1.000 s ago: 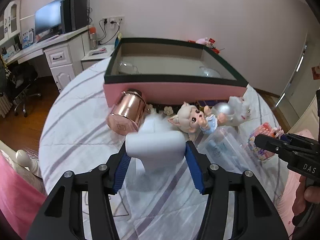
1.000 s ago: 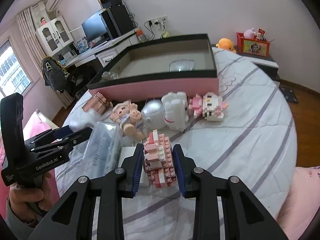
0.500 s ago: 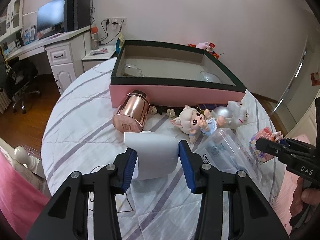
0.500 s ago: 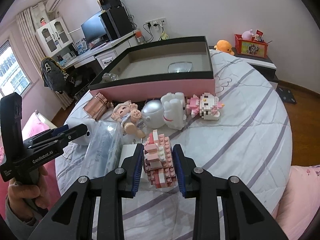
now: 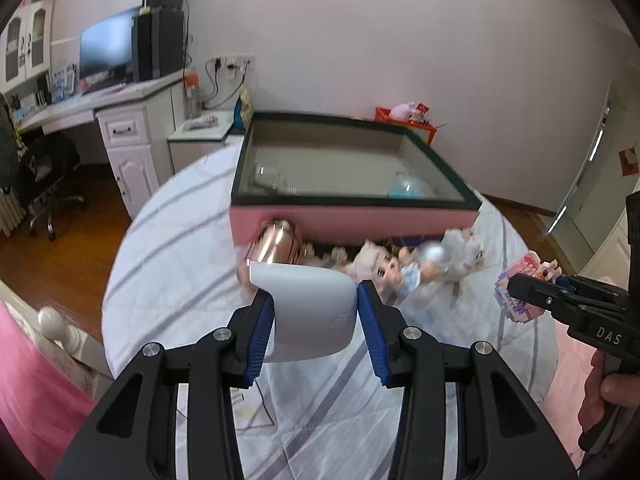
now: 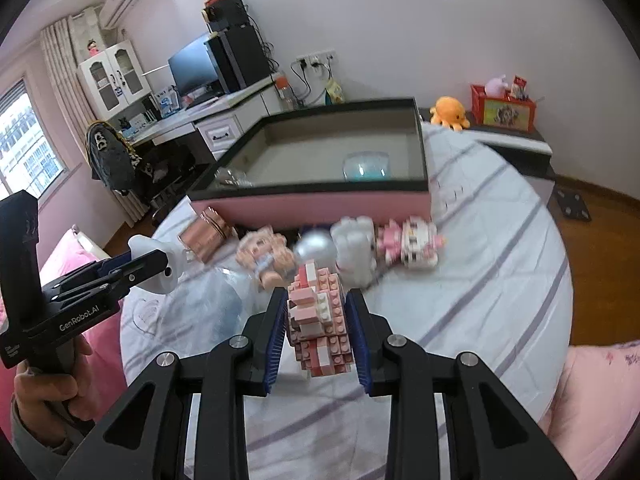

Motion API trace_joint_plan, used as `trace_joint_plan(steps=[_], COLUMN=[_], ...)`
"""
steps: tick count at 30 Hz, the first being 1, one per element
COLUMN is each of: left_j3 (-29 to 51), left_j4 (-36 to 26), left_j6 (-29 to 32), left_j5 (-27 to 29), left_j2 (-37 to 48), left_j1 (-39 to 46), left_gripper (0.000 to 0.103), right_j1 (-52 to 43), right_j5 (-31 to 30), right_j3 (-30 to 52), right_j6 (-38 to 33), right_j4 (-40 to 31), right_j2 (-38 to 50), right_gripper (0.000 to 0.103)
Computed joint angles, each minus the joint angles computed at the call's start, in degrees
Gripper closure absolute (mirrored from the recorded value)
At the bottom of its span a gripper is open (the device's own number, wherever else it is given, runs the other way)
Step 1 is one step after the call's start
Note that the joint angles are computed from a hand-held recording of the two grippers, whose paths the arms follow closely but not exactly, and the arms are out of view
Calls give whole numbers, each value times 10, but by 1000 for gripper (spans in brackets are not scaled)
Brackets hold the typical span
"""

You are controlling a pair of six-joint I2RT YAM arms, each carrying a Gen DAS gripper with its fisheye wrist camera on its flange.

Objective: Organize rigid objects
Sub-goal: 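Carry both items into the pink box and open both grippers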

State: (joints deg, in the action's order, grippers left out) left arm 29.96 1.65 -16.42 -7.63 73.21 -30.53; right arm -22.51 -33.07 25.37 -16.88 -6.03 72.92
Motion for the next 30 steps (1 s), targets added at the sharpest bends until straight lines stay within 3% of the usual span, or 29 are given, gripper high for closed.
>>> trace_joint_plan(steps=[7, 13, 22, 30], left_j3=[60, 145, 321, 516], left_j4=[-19, -21, -29, -89], left_j6=[24, 53, 79, 81], left_j5=[-9, 2, 30, 61], left_j2=[2, 48, 216, 405], left_j1=[3, 24, 53, 71], left_gripper=[60, 60, 60, 60], right_j1=[49, 82, 117, 129], right_j5=[17, 40, 86, 117], right_j3=[48, 124, 296, 481], right_j6=[30, 57, 79, 82], right_j4=[-8, 10, 31, -25], right_j2=[-24, 25, 211, 396], right_gripper=[73, 72, 72, 72])
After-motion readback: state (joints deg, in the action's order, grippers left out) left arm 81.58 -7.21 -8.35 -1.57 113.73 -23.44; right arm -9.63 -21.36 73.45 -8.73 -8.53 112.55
